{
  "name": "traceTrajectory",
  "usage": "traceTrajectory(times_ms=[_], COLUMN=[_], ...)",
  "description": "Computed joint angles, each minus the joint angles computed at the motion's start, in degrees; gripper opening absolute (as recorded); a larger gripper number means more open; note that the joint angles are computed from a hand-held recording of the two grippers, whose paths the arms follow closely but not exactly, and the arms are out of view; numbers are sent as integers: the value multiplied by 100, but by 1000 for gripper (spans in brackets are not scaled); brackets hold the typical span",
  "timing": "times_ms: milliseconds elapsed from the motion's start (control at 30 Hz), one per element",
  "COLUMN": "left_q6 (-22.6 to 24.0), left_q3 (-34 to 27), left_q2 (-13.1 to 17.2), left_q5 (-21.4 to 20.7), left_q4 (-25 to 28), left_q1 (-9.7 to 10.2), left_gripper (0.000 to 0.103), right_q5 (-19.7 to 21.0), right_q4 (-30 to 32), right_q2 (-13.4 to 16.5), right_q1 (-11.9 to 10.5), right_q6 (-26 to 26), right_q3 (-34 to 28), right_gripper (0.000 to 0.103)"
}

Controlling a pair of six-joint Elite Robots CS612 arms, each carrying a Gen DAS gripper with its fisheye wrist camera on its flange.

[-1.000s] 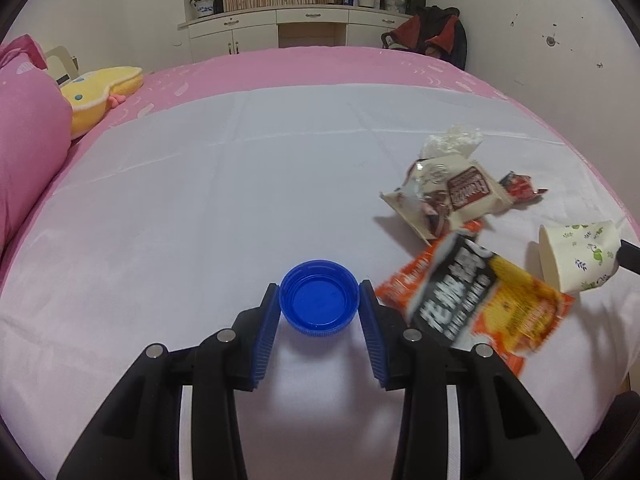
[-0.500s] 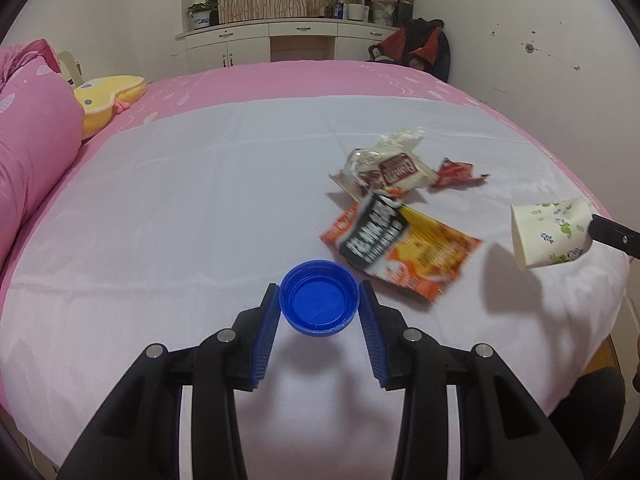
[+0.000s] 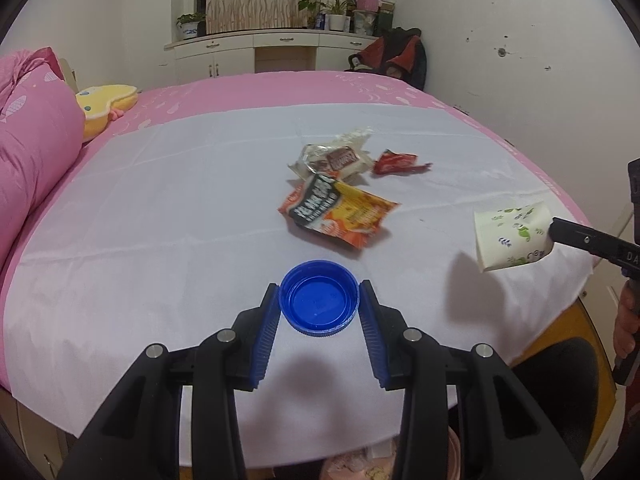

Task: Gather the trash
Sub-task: 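Carry the blue cap and paper cup down over the pink bin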

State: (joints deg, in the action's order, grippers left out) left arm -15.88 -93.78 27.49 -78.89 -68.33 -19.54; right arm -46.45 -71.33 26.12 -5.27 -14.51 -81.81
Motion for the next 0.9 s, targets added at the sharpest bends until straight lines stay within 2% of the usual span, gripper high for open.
traceTrajectory(times_ms=[533,900], left_q6=[-206,-455], left_q3=[-888,-1366], left_q2=[500,885], left_q5=[-517,-709], left_q4=[499,776], left_q1=[-267,-383], left_gripper=[40,40], right_q5=[-3,22], right_q4=[1455,2323], right_q2=[325,525], right_q1=[-129,-49], right_q6=[-756,-1045], right_q3=[-1209,-1474], right_gripper=[9,9])
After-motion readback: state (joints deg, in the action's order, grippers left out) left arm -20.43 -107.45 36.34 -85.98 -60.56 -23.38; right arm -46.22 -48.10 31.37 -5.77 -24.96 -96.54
